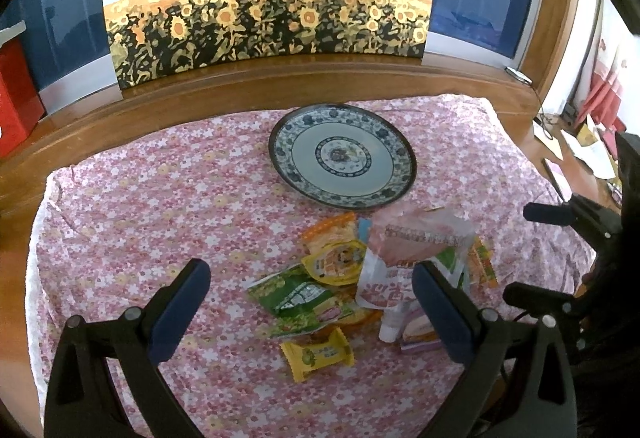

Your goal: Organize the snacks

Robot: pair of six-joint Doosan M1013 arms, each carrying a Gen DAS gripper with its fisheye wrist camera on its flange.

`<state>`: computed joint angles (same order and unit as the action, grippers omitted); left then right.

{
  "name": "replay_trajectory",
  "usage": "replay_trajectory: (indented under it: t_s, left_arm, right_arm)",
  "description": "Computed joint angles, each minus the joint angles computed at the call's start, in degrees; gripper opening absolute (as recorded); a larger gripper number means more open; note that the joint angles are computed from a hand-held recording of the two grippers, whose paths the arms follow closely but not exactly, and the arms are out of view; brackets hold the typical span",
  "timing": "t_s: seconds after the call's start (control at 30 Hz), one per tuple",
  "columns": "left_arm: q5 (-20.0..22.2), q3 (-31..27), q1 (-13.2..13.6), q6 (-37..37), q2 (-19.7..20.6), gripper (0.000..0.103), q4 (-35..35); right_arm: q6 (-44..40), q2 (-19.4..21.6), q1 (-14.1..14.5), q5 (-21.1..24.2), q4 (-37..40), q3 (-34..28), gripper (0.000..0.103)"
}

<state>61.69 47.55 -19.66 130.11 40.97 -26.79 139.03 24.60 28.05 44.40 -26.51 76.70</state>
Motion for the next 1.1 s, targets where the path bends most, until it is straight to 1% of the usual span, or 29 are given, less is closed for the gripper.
replay_trajectory:
  t_s: [0.23,0.7,0.77,0.9,1.0,1.1]
  left_arm:
    - [0.67,-0.62,-0.12,-0.33,0.38,0.103,0.34]
    - [0.48,-0.39,-0.19,-0.74,0.34,0.103,0.49]
    - [1.11,-0.78,-0.15,-0.84,0.6,0.103,0.34]
    - [4.25,-2.89,0.08,-1.56,1.85,0.101,-0.16]
    - [5.56,-4.16,0.18,-3.07,2.7,0.101,0.54]
    - [7.58,-5.94,0.44,-4.77,3.84,0.1,0.69]
  right_arm:
    - [-0.09,-0.04,-0.05,-0.05,0.1,0.09,0.103]
    - [0.34,-0.16,-0.06,-0.21,0.12,0.52,0.103]
    - [0.45,-0.22,-0.12,-0.25,0.18,0.63,0.103]
    - [1.15,-0.29,-0.15,-0.38,-0.28,0.89,0.103]
    - [0.69,-0.26,-0.24,-0.59,-0.03,0.92,0.103]
    - [-1.07,-0.19,-0.64,-1.8,1.94,0.81,0.103]
